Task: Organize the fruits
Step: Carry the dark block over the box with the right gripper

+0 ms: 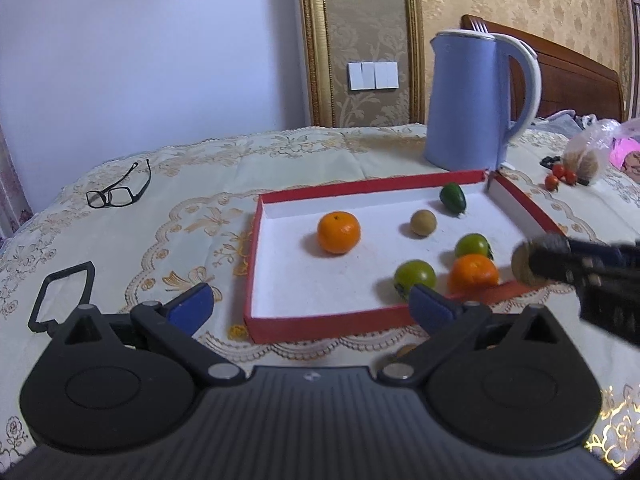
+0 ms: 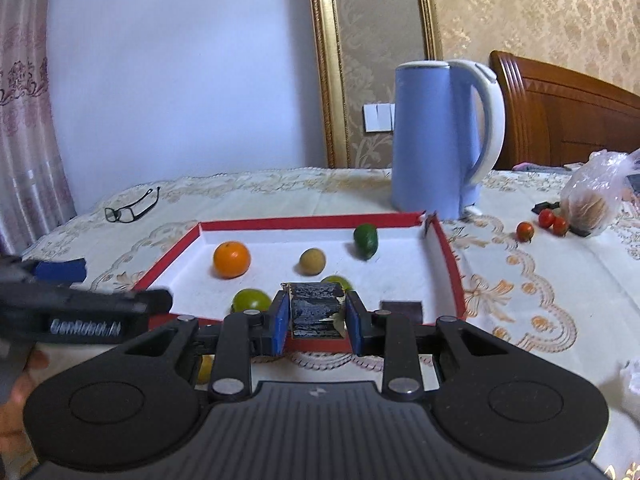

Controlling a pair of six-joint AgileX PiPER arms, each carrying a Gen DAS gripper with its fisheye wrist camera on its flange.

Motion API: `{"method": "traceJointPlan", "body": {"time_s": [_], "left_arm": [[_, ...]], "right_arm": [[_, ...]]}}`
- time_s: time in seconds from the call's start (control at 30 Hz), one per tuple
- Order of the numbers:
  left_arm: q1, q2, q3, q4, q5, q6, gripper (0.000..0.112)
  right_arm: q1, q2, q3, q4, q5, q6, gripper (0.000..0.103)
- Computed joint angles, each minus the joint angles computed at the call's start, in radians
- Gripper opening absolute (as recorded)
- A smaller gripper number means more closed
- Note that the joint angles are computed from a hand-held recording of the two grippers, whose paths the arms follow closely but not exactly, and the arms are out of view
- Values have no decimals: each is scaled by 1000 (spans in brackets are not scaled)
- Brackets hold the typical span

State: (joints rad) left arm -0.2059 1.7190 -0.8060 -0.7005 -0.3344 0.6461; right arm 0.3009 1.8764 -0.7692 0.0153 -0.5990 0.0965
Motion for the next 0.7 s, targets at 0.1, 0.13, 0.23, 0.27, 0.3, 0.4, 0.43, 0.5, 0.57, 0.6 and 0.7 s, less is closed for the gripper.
{"method": "traceJointPlan", "body": {"time_s": [0.1,0.13,0.23,0.27,0.3,0.4,0.43,0.5,0.57,0.6,0.7], "left_arm": [[-19,2,8,-49,-19,40,103],[-26,5,12,-55,-29,44,103],[-38,12,16,-70,-34,57,103],[-43,12,18,-74,-37,59,103],[-48,14,18,-81,-39,64,103],[-60,18,19,-99,-46,81,103],[-62,19,19,-100,-48,81,103],[-61,23,16,-92,-43,75,103],[-63,28,11,-105,-33,88,103],[-64,30,9,-109,-32,92,103],[-75,35,11,-121,-39,108,103]], "right_arm": [[-10,0,-6,-4,-4,0,29],[-12,1,-11,-4,-3,0,29],[-19,0,-13,-11,-8,3,29],[-20,0,-13,-10,-8,1,29],[-21,-1,-14,-11,-8,0,29],[-24,-1,-16,-13,-8,-2,29],[-26,-1,-16,-13,-9,-3,29],[-27,-1,-18,-12,-10,-5,29],[-26,1,-20,-7,-11,-8,29],[-27,2,-24,-7,-7,-8,29],[-27,6,-32,-5,-1,-11,29]]}}
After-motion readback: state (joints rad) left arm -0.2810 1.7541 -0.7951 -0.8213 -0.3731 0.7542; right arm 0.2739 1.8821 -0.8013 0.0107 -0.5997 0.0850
